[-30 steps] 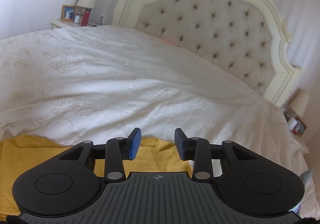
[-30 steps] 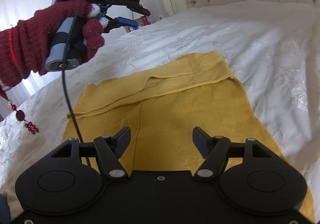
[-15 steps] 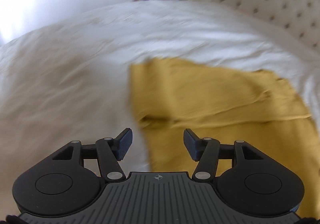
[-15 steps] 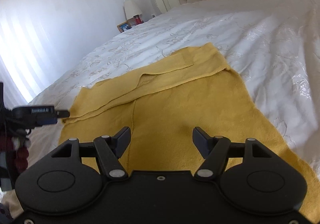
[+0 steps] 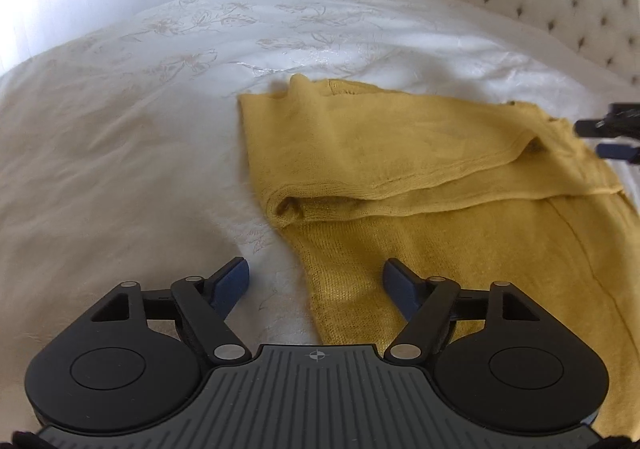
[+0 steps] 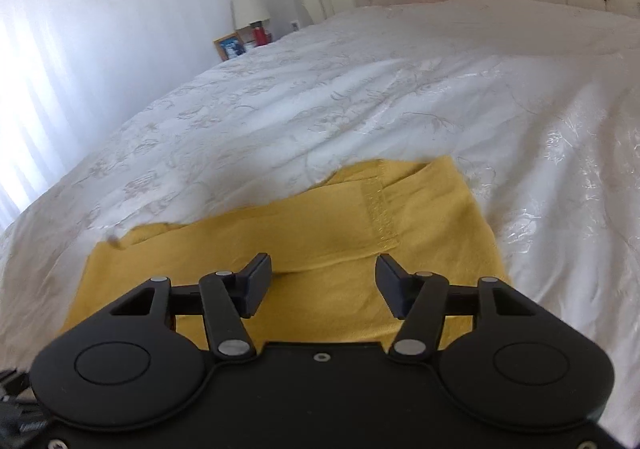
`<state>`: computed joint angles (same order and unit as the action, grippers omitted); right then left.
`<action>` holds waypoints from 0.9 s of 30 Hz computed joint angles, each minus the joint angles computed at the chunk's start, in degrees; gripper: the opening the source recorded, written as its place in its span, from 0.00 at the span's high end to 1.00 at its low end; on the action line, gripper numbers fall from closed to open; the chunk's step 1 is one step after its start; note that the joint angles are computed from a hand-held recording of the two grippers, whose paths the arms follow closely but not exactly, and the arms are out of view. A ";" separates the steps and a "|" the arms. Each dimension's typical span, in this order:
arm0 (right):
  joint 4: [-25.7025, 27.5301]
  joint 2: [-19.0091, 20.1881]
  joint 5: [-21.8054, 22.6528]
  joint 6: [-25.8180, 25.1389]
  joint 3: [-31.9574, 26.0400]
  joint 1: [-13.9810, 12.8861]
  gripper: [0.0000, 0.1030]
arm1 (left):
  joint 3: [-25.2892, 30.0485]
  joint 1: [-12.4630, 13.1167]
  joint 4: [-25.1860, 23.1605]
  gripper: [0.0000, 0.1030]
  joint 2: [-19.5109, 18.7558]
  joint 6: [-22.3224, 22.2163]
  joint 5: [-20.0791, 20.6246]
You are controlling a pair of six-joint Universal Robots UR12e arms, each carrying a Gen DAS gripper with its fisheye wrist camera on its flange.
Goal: Fold small clothes
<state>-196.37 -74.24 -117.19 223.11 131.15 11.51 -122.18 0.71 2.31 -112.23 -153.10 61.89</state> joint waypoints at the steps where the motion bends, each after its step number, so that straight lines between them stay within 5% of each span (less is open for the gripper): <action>1: 1.06 0.41 -0.06 0.84 -0.41 -0.79 0.39 | 0.25 0.06 -0.98 0.27 0.07 -0.02 -0.32; 9: 4.79 2.53 1.28 6.64 -1.42 -4.11 0.39 | 0.45 -0.21 -1.13 0.22 -0.22 -0.01 -0.38; 10: 3.97 2.76 1.41 7.62 -1.41 -4.16 0.46 | 0.45 -0.19 -1.16 0.22 -0.23 -0.20 -0.48; 11: 3.38 2.84 1.90 8.33 -1.34 -4.30 0.73 | 0.46 -0.14 -1.18 0.22 -0.25 -0.29 -0.67; 12: 3.81 2.67 2.58 8.82 -1.43 -4.42 0.84 | 0.46 -0.11 -1.17 0.22 -0.26 -0.31 -0.78; 17: 4.53 0.94 3.20 0.97 -2.95 -3.33 0.84 | 0.30 0.05 -1.10 0.22 -0.08 -0.54 -1.18; 20: 3.87 -0.94 -0.63 -2.05 -2.43 -2.55 0.84 | 0.33 -0.04 -1.16 0.22 -0.01 -0.82 -0.99; 27: 14.48 -1.99 -2.21 2.29 -1.12 -5.50 0.82 | 0.41 0.05 -0.90 0.22 -0.30 -0.07 -0.93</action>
